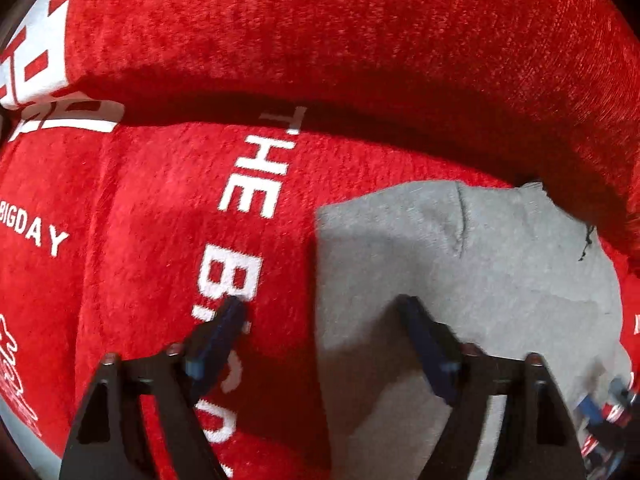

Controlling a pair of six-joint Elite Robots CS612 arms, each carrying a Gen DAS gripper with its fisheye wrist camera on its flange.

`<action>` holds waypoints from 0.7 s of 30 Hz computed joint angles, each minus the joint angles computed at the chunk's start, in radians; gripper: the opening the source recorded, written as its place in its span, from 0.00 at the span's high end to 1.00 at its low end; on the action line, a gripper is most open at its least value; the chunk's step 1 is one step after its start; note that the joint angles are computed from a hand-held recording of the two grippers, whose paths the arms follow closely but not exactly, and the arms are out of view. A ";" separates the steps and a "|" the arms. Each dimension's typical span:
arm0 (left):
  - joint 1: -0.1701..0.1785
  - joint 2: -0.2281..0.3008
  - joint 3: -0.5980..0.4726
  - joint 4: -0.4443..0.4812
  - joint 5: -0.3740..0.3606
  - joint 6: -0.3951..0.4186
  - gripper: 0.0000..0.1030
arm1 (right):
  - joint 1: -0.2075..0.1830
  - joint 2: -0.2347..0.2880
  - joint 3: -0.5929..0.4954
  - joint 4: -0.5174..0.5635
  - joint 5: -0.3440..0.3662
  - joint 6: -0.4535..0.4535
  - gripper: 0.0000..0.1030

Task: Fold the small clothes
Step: 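Fold the held sleeve across the sweater body and open the left gripper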

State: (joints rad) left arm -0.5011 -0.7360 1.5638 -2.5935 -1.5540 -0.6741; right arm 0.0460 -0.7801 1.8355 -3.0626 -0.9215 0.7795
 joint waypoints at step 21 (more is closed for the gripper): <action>0.004 0.002 0.001 -0.086 -0.060 -0.011 0.92 | -0.029 -0.038 -0.005 0.024 -0.195 -0.072 0.92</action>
